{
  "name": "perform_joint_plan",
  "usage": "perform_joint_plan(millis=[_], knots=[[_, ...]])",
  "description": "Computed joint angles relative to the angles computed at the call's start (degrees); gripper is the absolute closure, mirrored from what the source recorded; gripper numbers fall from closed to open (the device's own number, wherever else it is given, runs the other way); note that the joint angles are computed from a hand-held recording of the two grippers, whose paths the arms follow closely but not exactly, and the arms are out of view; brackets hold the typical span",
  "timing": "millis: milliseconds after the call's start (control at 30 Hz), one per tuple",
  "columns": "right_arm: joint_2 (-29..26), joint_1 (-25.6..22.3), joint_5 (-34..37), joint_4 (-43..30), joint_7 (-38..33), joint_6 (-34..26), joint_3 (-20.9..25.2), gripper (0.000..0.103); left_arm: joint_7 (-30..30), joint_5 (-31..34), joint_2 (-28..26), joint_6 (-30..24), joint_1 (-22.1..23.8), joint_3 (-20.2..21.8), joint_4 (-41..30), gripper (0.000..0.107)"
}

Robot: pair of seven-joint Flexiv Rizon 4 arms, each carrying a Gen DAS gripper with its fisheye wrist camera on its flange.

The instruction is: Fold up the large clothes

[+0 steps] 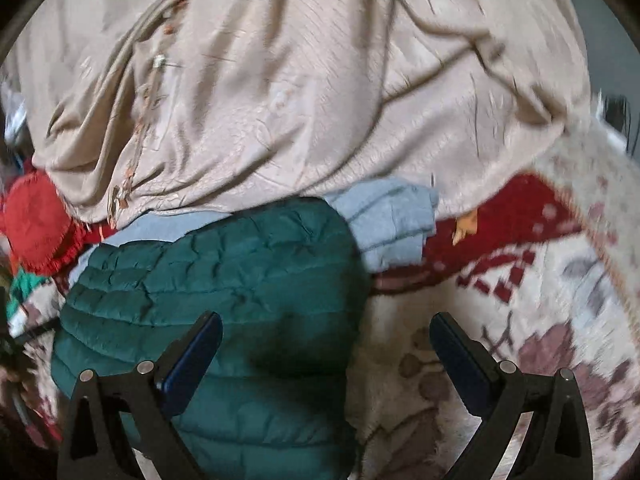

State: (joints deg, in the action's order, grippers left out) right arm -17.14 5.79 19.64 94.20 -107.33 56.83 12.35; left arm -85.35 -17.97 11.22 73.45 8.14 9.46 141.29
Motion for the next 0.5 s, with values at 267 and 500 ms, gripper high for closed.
perform_joint_plan(millis=[267, 500], knots=[[-2.5, -1.1, 2.6, -2.1, -6.4, -2.6, 2.0, 0.0, 19.6, -28.9, -7.4, 4.6, -6.8, 0.0, -1.7, 0.027], [-4.4, 2.7, -4.2, -1.3, -5.0, -4.6, 0.3, 0.0, 33.7, -52.6, -10.6, -7.5, -4.5, -2.9, -4.6, 0.015]])
